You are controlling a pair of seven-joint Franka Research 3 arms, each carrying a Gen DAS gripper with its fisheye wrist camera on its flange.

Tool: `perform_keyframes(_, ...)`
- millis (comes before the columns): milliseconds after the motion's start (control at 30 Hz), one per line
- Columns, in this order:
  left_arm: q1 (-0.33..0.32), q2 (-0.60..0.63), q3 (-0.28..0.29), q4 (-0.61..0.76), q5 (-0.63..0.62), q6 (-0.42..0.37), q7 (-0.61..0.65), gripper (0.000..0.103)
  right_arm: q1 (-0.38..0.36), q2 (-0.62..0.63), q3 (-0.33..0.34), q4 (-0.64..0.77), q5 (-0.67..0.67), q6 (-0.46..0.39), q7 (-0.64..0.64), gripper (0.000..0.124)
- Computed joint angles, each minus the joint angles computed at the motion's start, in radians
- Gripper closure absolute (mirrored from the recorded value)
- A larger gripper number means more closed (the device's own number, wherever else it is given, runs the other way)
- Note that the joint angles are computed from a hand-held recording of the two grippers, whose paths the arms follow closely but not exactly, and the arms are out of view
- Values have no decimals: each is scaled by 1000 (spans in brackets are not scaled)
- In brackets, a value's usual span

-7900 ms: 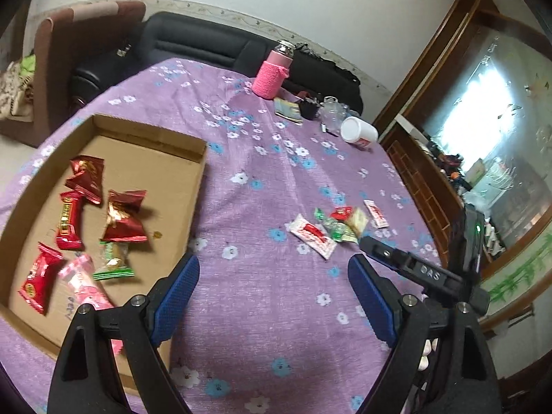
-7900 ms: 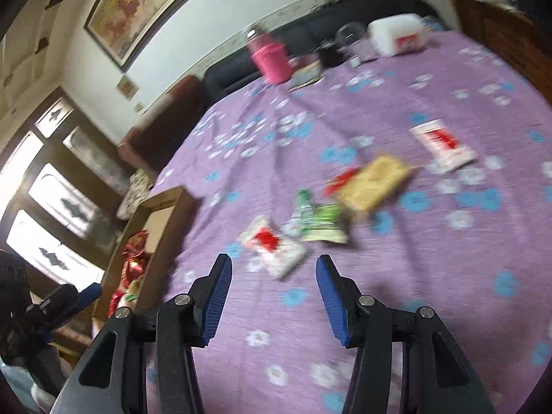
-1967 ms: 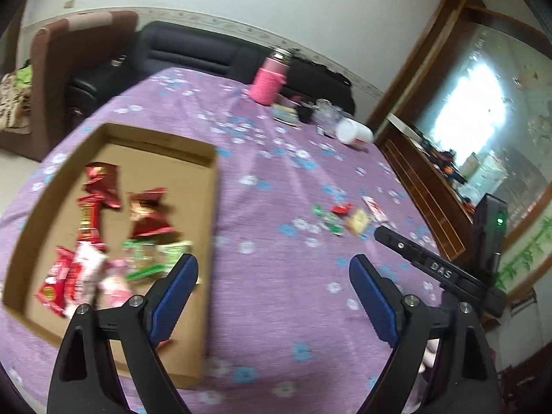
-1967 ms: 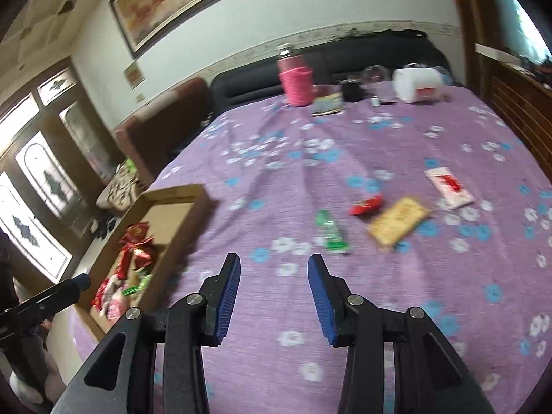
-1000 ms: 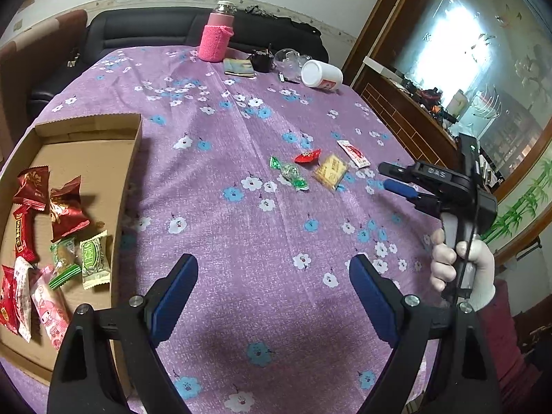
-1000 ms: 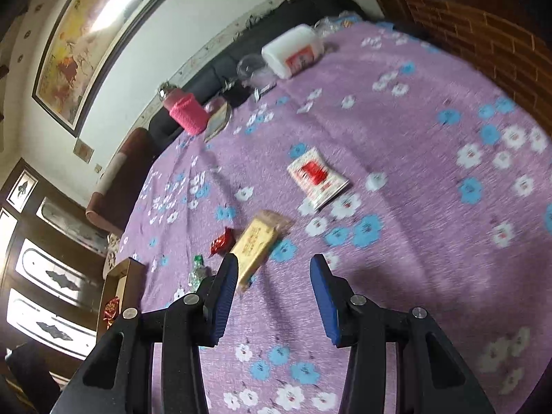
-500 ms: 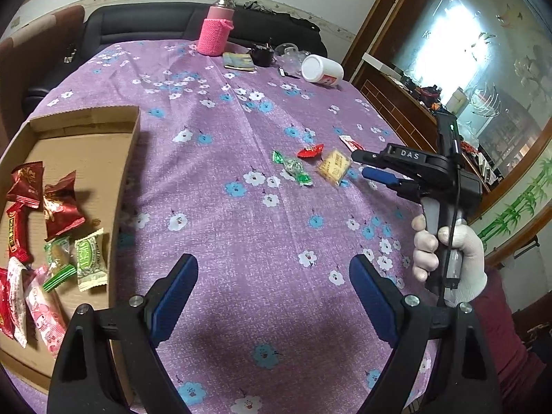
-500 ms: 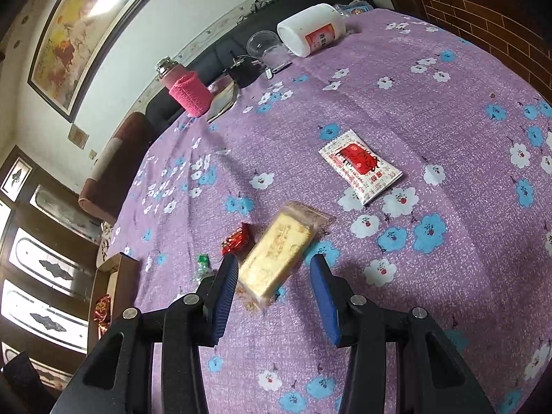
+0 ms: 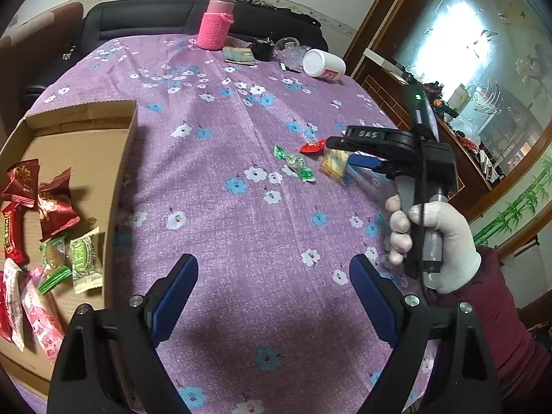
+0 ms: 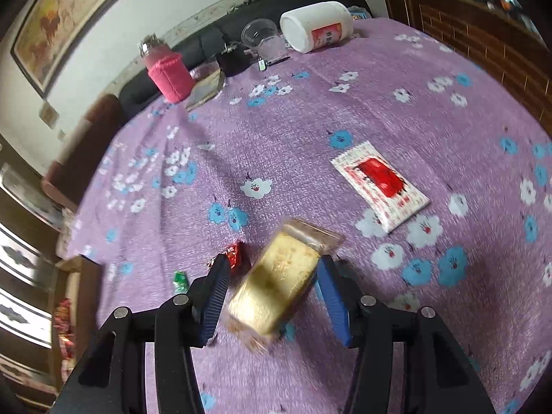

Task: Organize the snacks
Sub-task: 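Grasp the yellow bread packet with the right tool while the left tool grasps the clear green-ended packet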

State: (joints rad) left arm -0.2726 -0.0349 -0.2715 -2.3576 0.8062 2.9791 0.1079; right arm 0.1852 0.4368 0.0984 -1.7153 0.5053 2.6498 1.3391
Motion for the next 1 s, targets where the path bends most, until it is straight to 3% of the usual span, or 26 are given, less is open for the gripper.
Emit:
perform_keyframes(133,1,-2,-1,11,15,-29,-12,14,102,1,-84,-15,-195,51,112,68)
perform_keyframes(267,-2,7,-3,40,49,-53,-21,14,89,-23,-72,-62,-234,91,124,90)
perform_keyframes(467,-22,82,13,138,119,-72,-26,15,-31,-90,24,-177,-39,156,-50,92)
perform_keyframes(533,-36,123,28,187,154,-60,-37,18,-84,-98,73,-195,87,175,-154,92)
perform_keyframes(633,-57,205,42,280,107,-77,32,20,-166,-93,144,-194,323,169,-343,92)
perform_keyframes(833,-107,375,86,472,-9,-124,192,31,-155,-100,114,-188,476,120,-439,92)
perform_keyframes(1000,-139,467,119,578,-92,-184,278,31,-123,-117,79,-195,549,106,-504,92)
